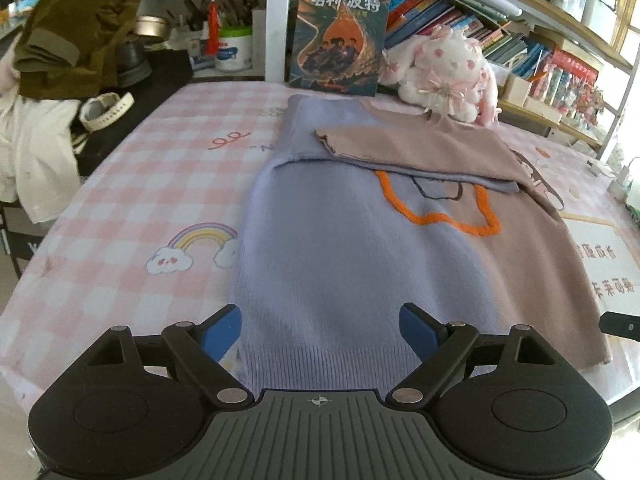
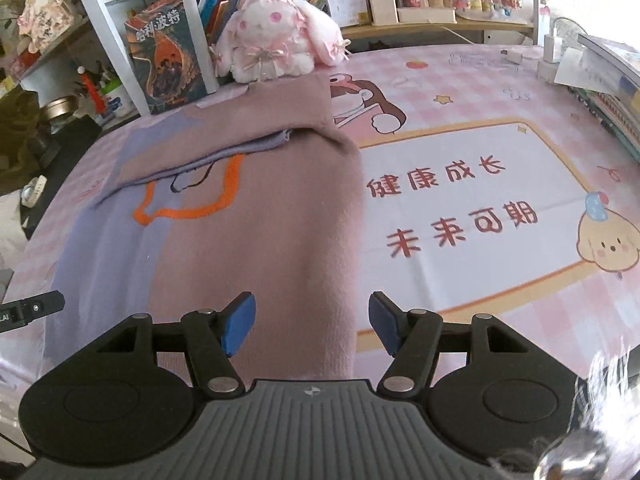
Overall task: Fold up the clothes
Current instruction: 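Grasp the lavender hem with the left gripper while the right gripper grasps the pink hem, then lift the hem with both grippers and fold it up toward the collar, then release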
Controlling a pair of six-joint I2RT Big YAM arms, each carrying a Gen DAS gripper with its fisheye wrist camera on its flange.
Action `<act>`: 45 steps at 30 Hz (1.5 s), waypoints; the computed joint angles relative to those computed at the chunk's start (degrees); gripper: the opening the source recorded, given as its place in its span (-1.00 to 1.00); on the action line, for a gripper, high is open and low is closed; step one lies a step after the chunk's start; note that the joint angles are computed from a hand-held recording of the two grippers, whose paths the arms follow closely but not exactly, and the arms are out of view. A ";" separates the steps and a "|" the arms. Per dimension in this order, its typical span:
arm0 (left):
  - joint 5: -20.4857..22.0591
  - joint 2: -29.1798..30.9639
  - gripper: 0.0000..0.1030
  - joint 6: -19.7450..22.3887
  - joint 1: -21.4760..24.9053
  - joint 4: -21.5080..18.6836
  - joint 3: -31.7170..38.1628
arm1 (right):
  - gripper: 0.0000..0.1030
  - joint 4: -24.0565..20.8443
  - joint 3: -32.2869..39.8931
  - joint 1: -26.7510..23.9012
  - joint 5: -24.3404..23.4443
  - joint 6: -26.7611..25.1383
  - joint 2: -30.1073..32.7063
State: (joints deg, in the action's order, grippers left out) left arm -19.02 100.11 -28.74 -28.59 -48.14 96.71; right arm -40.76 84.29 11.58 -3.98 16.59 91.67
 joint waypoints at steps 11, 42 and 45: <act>-4.67 -3.81 0.58 -7.18 -0.92 0.08 -5.41 | 0.11 0.20 -5.94 -1.85 -5.37 0.56 -3.67; 8.47 1.19 -0.80 -6.74 3.79 1.50 1.21 | -0.79 3.84 2.02 -1.56 -11.65 5.11 2.05; 10.69 1.85 -0.44 -10.58 4.69 -1.36 1.55 | -0.67 1.51 3.75 -1.93 -12.60 6.99 3.76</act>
State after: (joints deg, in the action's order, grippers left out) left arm -8.33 101.96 -39.32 -23.90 -49.50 98.25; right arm -39.25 88.04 9.65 -16.58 23.58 95.43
